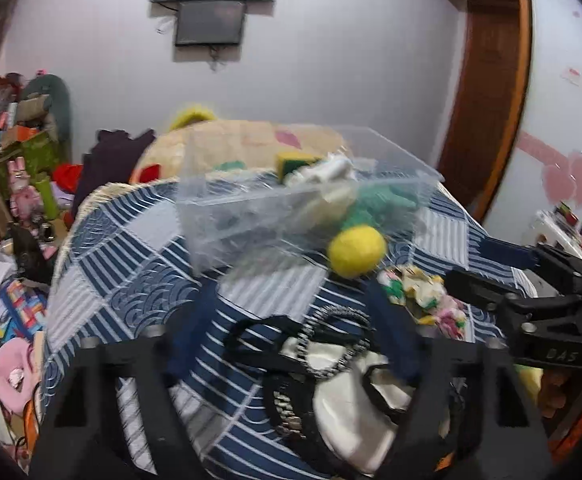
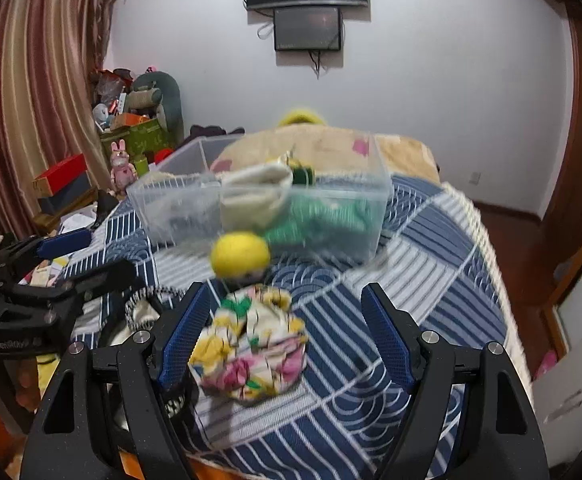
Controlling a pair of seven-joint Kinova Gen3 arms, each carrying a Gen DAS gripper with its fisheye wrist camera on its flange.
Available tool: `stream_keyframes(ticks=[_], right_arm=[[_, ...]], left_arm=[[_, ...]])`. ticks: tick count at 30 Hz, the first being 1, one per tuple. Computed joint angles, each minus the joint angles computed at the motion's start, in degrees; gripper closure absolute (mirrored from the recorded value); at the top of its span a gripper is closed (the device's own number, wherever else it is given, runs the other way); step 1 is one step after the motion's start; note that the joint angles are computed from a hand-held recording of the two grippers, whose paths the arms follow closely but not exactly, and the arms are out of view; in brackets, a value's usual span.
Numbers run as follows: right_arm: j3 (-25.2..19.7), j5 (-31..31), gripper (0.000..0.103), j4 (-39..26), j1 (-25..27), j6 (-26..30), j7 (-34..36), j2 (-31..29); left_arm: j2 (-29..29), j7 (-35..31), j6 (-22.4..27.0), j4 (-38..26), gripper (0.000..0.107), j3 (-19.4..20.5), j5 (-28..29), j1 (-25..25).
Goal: Organize soft objects
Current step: 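Grasp the floral fabric with the right gripper while the left gripper grasps the silver chain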
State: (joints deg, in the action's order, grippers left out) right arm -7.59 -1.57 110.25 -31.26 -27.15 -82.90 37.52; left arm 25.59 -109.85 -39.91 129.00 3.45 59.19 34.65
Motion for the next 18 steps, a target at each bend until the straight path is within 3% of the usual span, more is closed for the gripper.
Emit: stream_keyframes(ticks=[4, 6, 9, 14, 18], right_arm=[[-2.35, 2.19, 0.028, -1.08, 2.73, 2.56, -2.45, 1.05], [-3.40, 3.57, 0.028, -1.77, 3.59, 3.94, -3.57, 1.61], [-3.34, 4.58, 0.032, -2.47, 3.16, 5.14, -3.91, 2.21], [-2.05, 4.49, 0.045, -3.70, 1.58, 7.64, -3.21, 2.70], [-1.38, 4.14, 0.064, -4.08, 1.17, 8.37, -2.92, 3.00]], left_arm=[[1.04, 1.09, 1.93, -0.79, 0.064, 0.04, -3.51, -1.18], [1.59, 2.88, 2.59, -0.76, 0.069, 0.13, -6.73, -2.00], [2.54, 2.29, 4.64, -1.80, 0.077, -1.26, -7.13, -1.65], [3.43, 2.77, 6.50, -2.03, 0.077, -2.46, -7.78, -1.62], [3.61, 5.90, 6.50, -0.93, 0.077, -2.56, -11.00, -2.00]])
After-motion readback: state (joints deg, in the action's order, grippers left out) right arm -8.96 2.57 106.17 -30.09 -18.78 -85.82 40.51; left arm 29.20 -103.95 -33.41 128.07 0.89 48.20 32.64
